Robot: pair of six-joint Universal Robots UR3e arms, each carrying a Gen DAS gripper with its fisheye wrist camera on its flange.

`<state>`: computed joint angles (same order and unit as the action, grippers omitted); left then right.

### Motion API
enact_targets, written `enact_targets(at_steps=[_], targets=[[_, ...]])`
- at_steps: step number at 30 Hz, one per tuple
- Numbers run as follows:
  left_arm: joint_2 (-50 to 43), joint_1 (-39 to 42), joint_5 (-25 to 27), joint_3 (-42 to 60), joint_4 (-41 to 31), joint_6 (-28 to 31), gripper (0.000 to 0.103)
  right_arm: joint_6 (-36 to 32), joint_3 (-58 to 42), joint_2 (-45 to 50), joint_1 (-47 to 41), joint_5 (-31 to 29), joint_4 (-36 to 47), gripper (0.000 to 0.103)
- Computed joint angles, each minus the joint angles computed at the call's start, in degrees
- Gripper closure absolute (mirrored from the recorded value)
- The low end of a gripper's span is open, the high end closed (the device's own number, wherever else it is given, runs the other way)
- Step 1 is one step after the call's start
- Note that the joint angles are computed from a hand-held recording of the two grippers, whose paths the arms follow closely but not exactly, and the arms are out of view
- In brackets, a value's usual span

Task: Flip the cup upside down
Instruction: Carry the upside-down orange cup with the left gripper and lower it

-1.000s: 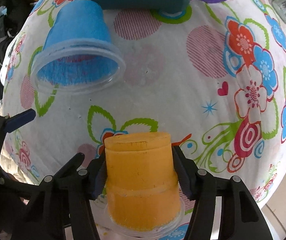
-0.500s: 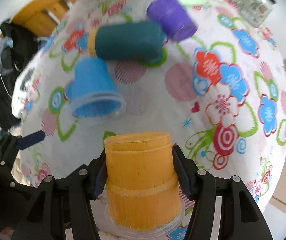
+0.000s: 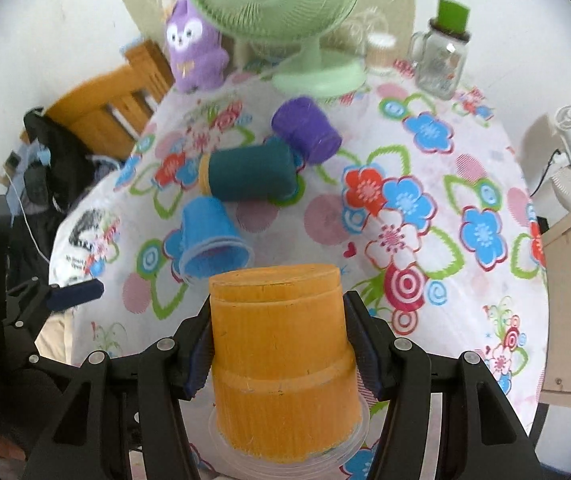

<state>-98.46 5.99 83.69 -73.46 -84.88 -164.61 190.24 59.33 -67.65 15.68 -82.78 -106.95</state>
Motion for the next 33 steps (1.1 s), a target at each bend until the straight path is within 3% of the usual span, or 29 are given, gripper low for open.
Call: enact_targets(at_steps=[17,33], targets=[[5.88,-1.61,-1.25,-1.35,0.95,0.61,0.002,4.49,22.09,-15.88,-0.20,-4.57,-19.63,0.041],[8.05,-2.80,-0.66,-14.33,10.44,-2.08,0.002,2.81,41.06,-15.87,1.35,-7.75,-43.76,0.041]])
